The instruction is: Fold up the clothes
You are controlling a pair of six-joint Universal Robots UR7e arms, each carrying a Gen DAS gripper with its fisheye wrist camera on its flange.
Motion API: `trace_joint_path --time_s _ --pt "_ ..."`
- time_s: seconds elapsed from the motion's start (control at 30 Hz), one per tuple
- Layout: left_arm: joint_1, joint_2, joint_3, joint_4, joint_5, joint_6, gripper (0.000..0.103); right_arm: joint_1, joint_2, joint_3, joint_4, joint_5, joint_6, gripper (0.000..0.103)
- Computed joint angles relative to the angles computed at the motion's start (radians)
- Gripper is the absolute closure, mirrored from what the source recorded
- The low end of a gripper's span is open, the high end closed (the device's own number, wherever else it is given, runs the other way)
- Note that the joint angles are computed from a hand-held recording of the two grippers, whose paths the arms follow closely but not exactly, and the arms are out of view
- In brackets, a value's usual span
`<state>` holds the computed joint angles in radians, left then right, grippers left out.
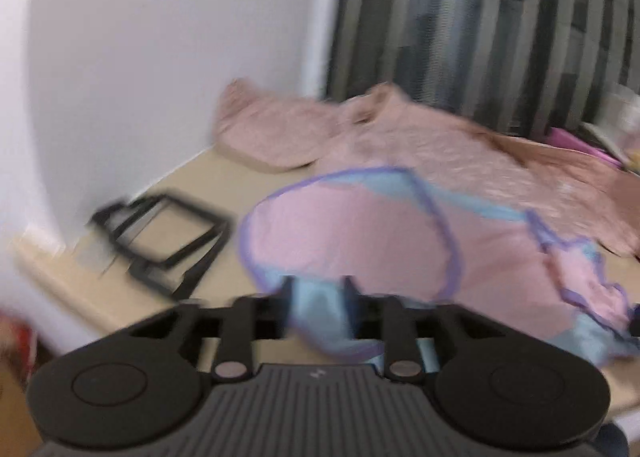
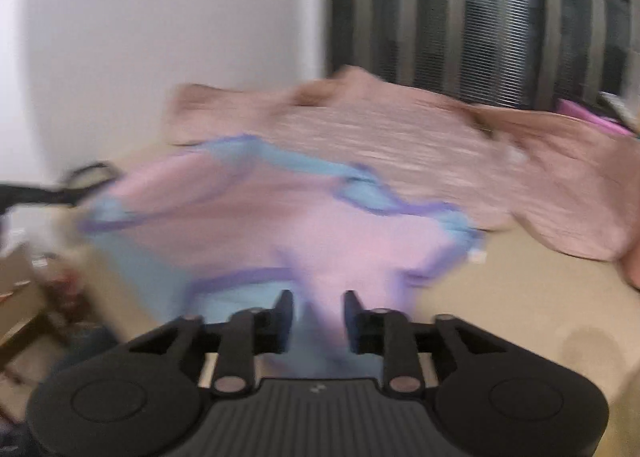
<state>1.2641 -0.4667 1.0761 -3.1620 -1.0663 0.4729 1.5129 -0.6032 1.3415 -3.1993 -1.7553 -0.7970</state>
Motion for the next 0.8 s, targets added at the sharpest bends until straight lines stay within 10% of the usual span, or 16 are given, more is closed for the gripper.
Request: trace_joint_path --time_s 0.3,0.53,0.8 --pt "0.050 0.022 -0.121 0.327 -0.152 0.100 0.071 0.033 0.077 -0.013 0.027 0.024 0.050 0.076" --pt "0.042 -0.020 -0.020 0.329 -0.185 0.081 0.086 0.033 0.044 0.028 -0.003 -0.062 0.117 0.101" --pt "0.045 -0.077 0.089 0.265 -0.267 0.076 0.064 0.020 -0.017 0.121 -0.034 -0.023 0.105 0.074"
